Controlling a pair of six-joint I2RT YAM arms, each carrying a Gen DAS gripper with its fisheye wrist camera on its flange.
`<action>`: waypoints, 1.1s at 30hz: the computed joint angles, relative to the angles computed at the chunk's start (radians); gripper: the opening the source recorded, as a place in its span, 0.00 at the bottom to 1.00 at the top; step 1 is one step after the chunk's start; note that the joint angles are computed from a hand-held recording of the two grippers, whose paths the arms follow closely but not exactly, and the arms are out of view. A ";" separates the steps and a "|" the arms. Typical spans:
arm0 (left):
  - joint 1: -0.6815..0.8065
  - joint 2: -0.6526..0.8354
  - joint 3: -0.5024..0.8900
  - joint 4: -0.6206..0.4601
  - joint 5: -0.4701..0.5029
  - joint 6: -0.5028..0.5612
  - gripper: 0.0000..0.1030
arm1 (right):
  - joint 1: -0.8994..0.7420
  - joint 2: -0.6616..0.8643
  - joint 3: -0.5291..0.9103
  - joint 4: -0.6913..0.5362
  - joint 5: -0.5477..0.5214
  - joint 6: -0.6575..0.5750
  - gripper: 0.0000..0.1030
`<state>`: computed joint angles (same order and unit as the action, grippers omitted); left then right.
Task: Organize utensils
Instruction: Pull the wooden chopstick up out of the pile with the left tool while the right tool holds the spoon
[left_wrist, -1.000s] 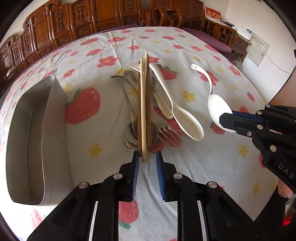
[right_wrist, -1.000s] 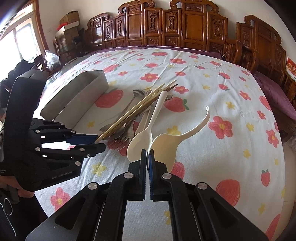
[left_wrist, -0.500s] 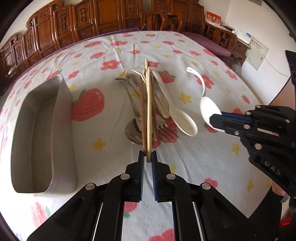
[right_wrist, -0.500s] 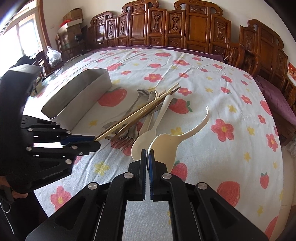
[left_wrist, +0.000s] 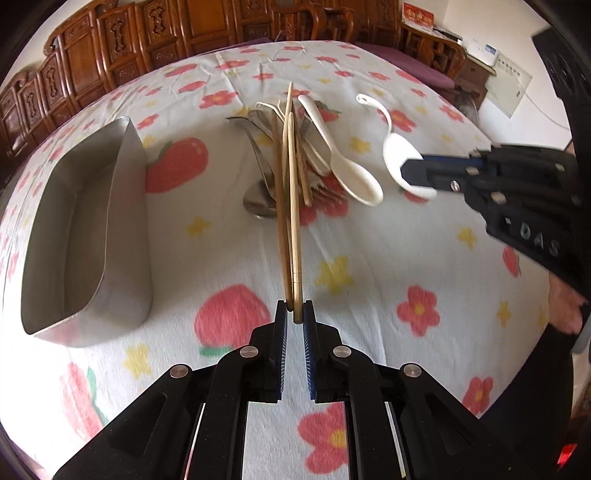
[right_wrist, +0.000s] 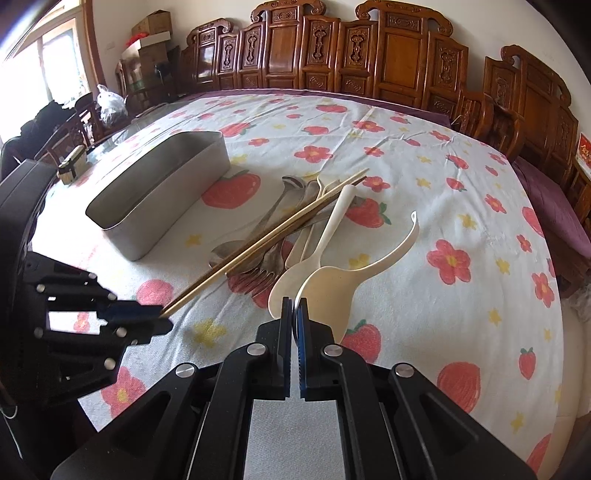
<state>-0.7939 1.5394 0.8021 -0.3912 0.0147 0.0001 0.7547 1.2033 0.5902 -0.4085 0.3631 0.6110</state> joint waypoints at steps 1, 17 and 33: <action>-0.002 -0.009 -0.008 0.004 -0.009 0.003 0.08 | 0.000 0.001 0.000 0.000 0.000 0.000 0.03; 0.054 0.060 0.063 0.040 0.042 0.011 0.21 | 0.002 0.006 -0.001 0.000 0.001 0.004 0.03; 0.039 0.154 0.139 0.037 0.048 -0.034 0.19 | 0.007 0.013 0.005 -0.006 0.002 -0.001 0.03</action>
